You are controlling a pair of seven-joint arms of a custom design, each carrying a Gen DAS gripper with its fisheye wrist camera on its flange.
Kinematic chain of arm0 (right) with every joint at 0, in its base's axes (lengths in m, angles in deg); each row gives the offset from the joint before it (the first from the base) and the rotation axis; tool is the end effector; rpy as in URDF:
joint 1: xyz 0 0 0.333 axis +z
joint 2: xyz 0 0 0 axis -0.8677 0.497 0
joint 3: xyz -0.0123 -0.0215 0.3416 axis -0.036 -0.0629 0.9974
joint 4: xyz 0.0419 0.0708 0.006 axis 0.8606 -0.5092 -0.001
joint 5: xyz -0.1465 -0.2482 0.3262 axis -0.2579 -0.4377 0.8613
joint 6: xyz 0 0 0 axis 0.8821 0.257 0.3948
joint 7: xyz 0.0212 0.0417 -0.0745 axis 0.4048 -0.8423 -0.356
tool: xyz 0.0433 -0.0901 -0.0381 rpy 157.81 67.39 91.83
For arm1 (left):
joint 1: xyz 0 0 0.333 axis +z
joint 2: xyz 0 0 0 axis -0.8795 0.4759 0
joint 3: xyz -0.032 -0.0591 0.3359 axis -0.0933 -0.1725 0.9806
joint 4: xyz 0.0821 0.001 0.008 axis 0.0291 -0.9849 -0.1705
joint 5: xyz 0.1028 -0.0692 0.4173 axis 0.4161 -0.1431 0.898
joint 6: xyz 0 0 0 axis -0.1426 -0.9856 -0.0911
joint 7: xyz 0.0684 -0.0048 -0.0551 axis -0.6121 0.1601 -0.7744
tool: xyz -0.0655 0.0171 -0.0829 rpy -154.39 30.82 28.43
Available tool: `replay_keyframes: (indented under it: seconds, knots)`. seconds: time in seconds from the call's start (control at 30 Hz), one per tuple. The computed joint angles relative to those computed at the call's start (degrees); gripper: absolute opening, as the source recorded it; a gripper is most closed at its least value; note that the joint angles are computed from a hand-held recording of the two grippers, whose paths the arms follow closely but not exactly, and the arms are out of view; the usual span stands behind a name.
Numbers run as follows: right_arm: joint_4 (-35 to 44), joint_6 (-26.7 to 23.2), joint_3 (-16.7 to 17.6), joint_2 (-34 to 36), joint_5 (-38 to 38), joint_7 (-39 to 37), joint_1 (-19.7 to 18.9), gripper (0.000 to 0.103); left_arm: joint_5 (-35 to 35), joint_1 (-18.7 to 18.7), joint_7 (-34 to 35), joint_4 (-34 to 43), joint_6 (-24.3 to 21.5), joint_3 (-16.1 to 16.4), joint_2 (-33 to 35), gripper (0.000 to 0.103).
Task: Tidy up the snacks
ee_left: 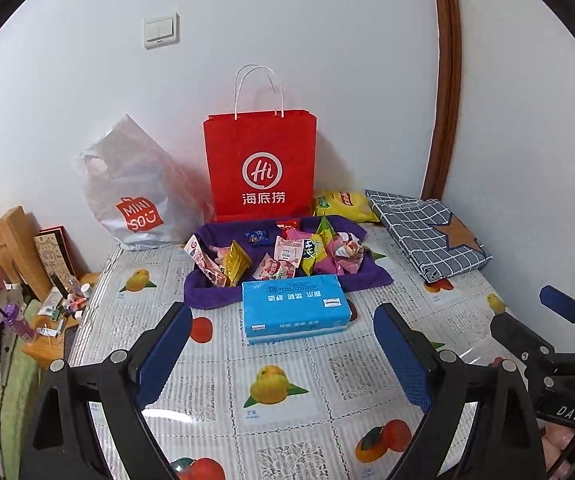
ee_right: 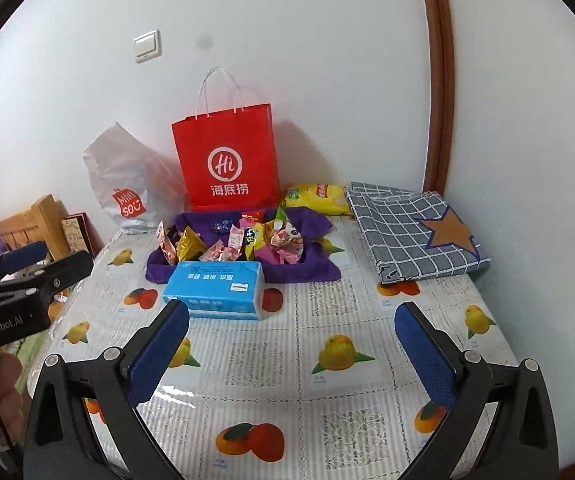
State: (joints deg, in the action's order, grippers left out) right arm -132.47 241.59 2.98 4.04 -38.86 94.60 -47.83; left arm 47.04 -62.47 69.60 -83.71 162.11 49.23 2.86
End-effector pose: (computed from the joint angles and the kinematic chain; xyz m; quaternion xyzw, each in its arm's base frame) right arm 0.6344 0.1574 0.6306 -0.7338 0.5395 -0.2191 0.3499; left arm 0.5855 -0.1441 0.6287 -0.6971 0.5698 -0.2694 0.3418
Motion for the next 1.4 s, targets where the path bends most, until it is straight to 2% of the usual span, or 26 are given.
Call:
replay_keyframes:
  seconds: [0.6, 1.4]
  knots:
    - [-0.33, 0.29, 0.43, 0.07, -1.51, 0.73, 0.73, 0.102, -2.17, 0.25, 1.02, -0.73, 0.12, 0.31, -0.23, 0.092]
    - [-0.01, -0.13, 0.42, 0.26, 0.36, 1.08, 0.69, 0.102, -2.61, 0.14, 1.63, -0.74, -0.19, 0.33, -0.15, 0.092]
